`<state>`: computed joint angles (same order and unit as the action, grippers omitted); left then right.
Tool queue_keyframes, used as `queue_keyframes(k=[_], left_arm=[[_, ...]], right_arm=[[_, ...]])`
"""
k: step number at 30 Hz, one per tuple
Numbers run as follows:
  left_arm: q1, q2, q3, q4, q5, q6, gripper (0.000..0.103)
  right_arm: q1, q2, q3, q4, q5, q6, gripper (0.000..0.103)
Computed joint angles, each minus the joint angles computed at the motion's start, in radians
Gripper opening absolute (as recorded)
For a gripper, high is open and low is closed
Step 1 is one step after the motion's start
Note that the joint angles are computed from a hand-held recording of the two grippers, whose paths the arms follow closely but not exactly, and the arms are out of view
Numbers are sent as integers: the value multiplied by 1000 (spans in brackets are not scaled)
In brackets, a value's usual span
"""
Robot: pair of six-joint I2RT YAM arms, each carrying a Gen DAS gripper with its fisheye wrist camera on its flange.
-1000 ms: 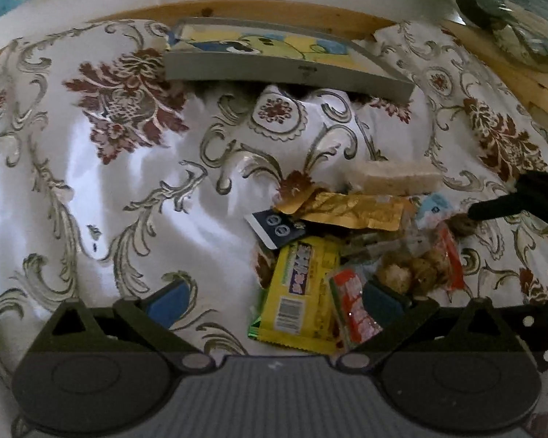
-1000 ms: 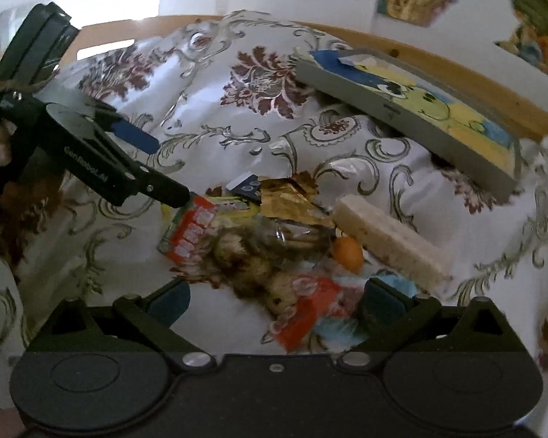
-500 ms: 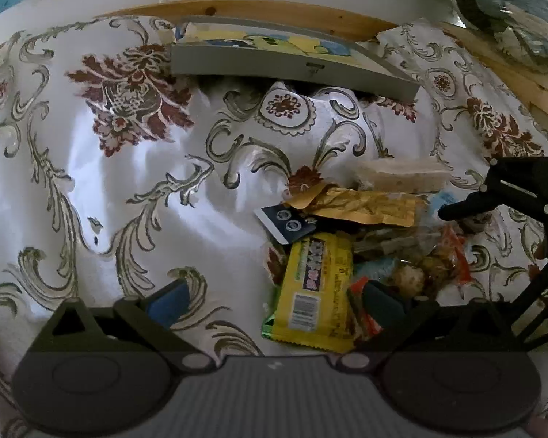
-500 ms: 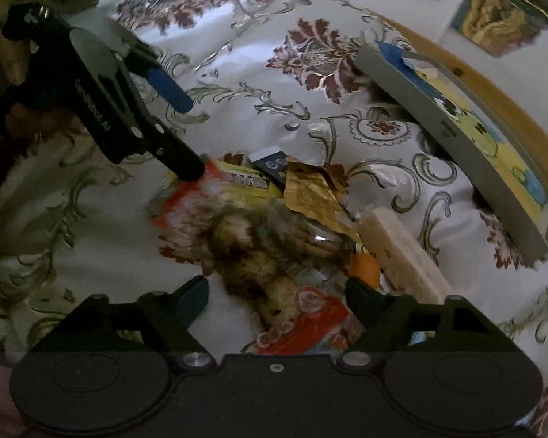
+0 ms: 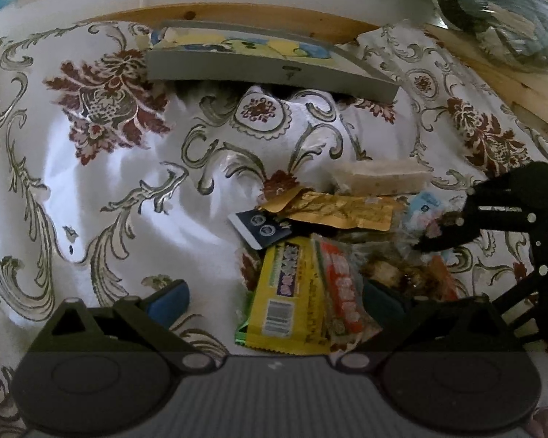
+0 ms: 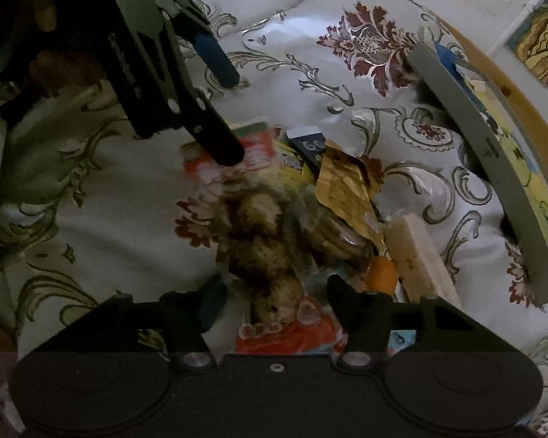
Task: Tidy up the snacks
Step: 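Reach the left gripper to the yellow candy bar while the right gripper reaches the red-labelled egg bag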
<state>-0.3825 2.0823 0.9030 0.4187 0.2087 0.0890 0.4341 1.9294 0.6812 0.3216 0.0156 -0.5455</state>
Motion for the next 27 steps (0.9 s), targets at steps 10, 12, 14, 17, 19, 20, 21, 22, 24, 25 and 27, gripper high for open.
queue_keyframes(k=[10, 12, 14, 17, 19, 20, 21, 22, 24, 25, 27], left_arm=[[-8, -13, -2, -10, 12, -15, 103], [-8, -8, 0, -12, 14, -2, 103], [-10, -1, 6, -11, 19, -6, 103], [-33, 23, 50, -52, -25, 3, 100], [-37, 47, 83, -79, -9, -6, 95], [-37, 58, 97, -90, 0, -14, 94], [-38, 68, 109, -102, 6, -20, 92], [-41, 79, 121, -110, 2, -17, 90], [-52, 90, 131, -115, -30, 1, 84], [-57, 95, 136, -120, -49, 11, 80], [-61, 98, 136, -118, -66, 26, 74]], right_arm=[[46, -130, -195, 124, 139, 457, 46], [41, -167, -210, 97, 144, 570, 47], [19, -207, -229, 72, 133, 623, 47], [-3, -247, -242, 48, 114, 643, 47], [-3, -254, -227, 23, 113, 649, 47], [-3, -247, -213, 14, 111, 649, 47], [-5, -237, -198, 6, 106, 647, 47], [-4, -230, -186, -4, 104, 646, 47], [-18, -207, -158, -16, 90, 648, 47], [-27, -197, -144, -23, 79, 654, 48], [-42, -182, -130, -19, 61, 665, 48]])
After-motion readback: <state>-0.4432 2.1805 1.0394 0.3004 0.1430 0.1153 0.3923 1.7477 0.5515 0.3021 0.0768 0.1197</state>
